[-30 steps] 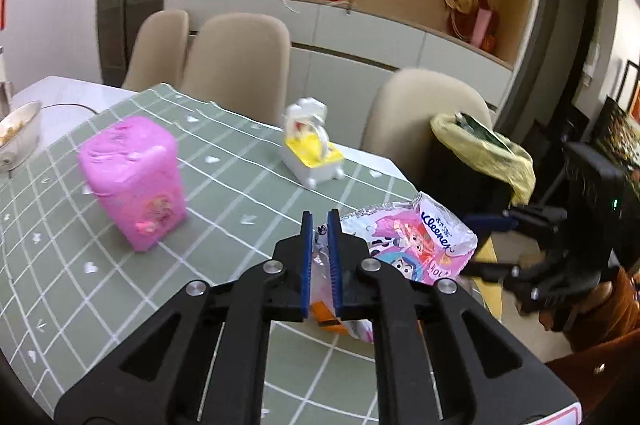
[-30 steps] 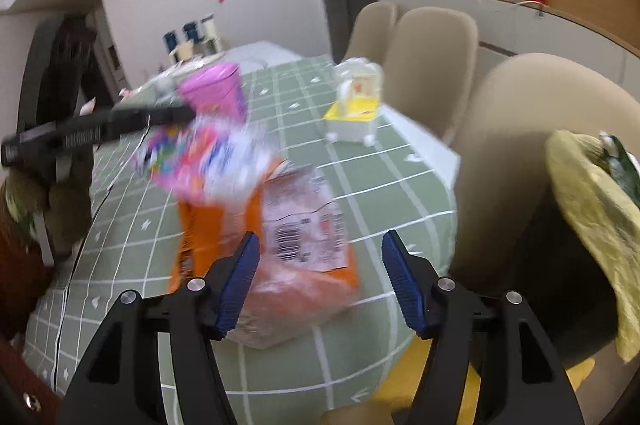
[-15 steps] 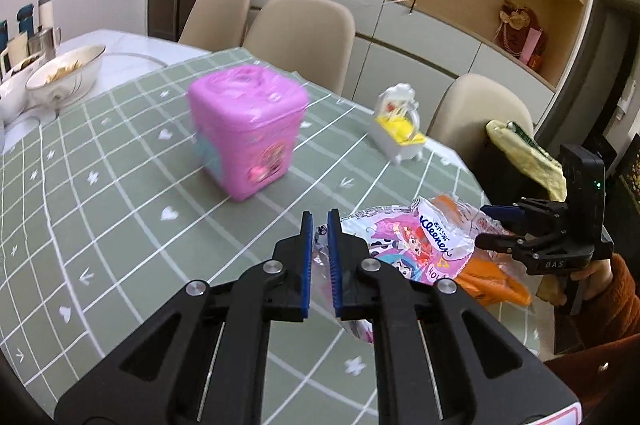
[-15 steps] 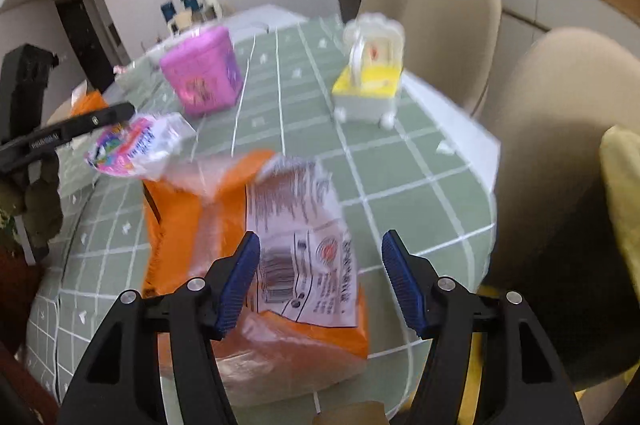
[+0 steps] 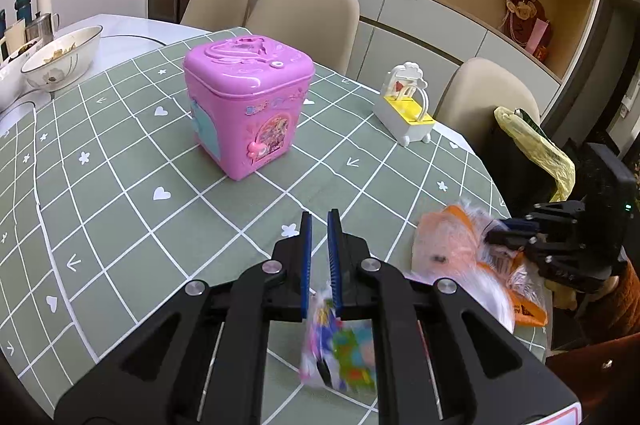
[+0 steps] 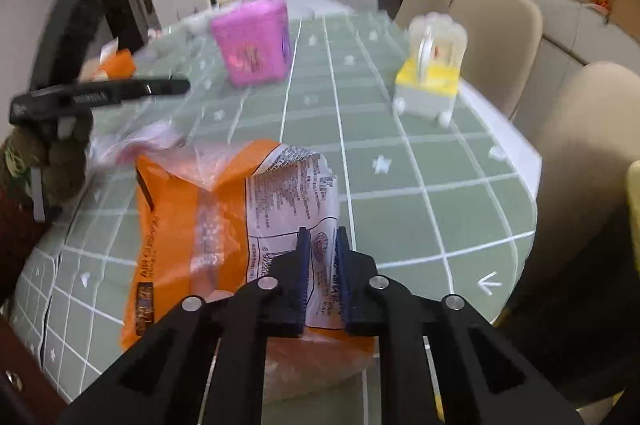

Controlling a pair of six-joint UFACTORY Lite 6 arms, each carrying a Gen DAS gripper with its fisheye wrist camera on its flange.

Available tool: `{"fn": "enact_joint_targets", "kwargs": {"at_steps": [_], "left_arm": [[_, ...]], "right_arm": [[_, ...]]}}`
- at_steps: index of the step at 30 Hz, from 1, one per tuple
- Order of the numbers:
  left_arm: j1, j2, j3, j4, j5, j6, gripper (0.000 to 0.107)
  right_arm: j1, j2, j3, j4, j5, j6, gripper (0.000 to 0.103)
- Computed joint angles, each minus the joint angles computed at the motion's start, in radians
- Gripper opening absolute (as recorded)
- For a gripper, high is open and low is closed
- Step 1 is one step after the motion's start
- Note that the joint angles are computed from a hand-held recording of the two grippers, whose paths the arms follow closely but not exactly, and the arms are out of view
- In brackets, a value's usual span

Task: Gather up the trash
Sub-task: 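Grasp the pink tissue pack with the left gripper while the right grasps the orange bread bag, then carry the tissue pack and bread bag to the bin with both grippers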

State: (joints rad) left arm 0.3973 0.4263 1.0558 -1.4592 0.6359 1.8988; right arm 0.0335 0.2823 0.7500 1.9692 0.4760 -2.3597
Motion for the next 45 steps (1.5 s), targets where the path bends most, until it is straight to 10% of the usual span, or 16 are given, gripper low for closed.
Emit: {"fn": "enact_joint_targets", "kwargs": {"at_steps": [4,11,16,25,45], "left_arm": [[0.011,0.003,0.015,0.028,0.028,-0.025,0.011],[0.078,-0.041,0.001,0.243,0.216,-0.038,0.056],[0.047,-0.124,-0.170,0.202,0.054,0.110,0.057],[-0.068,-0.147,-0.299,-0.087,-0.116,0.304,0.005],[-0.244,-0.328,-0.184,-0.215,-0.082,0.088,0.003]], "right_arm": [[-0.058,-0.075,-0.034,0.003,0.029,0.016,0.008],[-0.213,-0.111,-0.037,-0.065,0.012,0.079,0.008],[-0.265,-0.118,-0.053,-0.098,0.034,0.077,0.008],[-0.264,-0.182,-0.121,-0.016,0.104,0.005,0.008],[-0.449,-0.402,-0.095,-0.120,0.182,0.080,0.008]]}}
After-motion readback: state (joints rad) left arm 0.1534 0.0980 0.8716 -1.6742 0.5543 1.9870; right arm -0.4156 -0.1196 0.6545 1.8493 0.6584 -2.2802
